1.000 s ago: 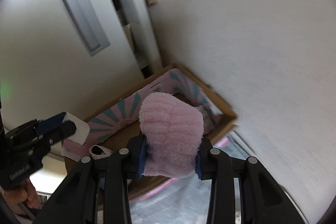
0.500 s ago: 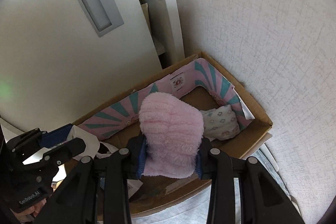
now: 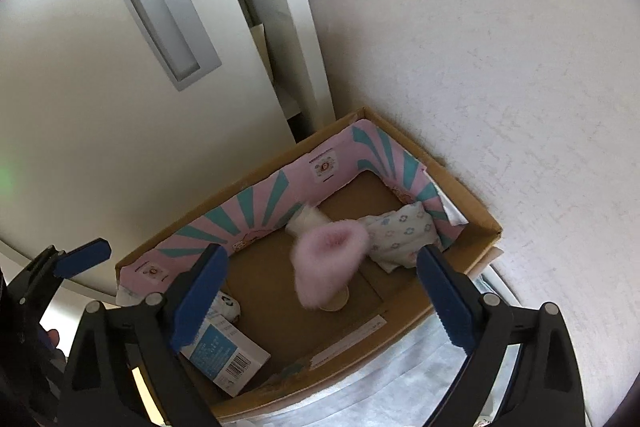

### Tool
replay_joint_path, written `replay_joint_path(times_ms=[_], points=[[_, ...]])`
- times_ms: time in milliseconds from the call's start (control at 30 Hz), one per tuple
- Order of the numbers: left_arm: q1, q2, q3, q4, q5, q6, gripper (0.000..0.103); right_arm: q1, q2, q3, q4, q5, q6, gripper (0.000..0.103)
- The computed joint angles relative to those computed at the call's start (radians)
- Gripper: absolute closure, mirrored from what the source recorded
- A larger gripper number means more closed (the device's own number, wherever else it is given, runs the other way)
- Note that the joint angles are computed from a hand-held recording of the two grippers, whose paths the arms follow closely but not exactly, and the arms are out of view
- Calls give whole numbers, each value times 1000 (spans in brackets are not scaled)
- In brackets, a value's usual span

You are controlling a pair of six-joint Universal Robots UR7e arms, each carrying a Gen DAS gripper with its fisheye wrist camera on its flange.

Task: Organize objects
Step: 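Carry the cube and pink sock into the cardboard box and open both tools, then withdraw both tools from the box back over the bed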

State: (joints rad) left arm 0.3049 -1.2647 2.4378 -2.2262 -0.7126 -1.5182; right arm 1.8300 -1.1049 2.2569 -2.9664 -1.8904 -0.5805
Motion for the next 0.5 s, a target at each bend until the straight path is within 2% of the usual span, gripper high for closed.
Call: replay_joint_path(times_ms=[33, 67, 100, 200, 233, 500], points=[[-28, 5, -7, 24, -18, -33, 0, 1, -3, 1, -1, -3, 2, 9], [-27, 5, -8, 22, -22, -33, 0, 2, -5, 1, 3, -6, 5, 9], [-54, -27, 0, 63, -37, -60, 0, 4, -11, 3, 5, -7, 9, 9], [-56, -21, -3, 65, -44, -69, 0, 6, -18, 8, 7, -8, 18, 9], [-85, -49, -4, 117, -60, -101, 0, 7, -19, 9, 4, -9, 20, 9], [-88, -67, -26, 157, -66, -63, 0, 22, -44, 18, 5, -13, 37, 9]])
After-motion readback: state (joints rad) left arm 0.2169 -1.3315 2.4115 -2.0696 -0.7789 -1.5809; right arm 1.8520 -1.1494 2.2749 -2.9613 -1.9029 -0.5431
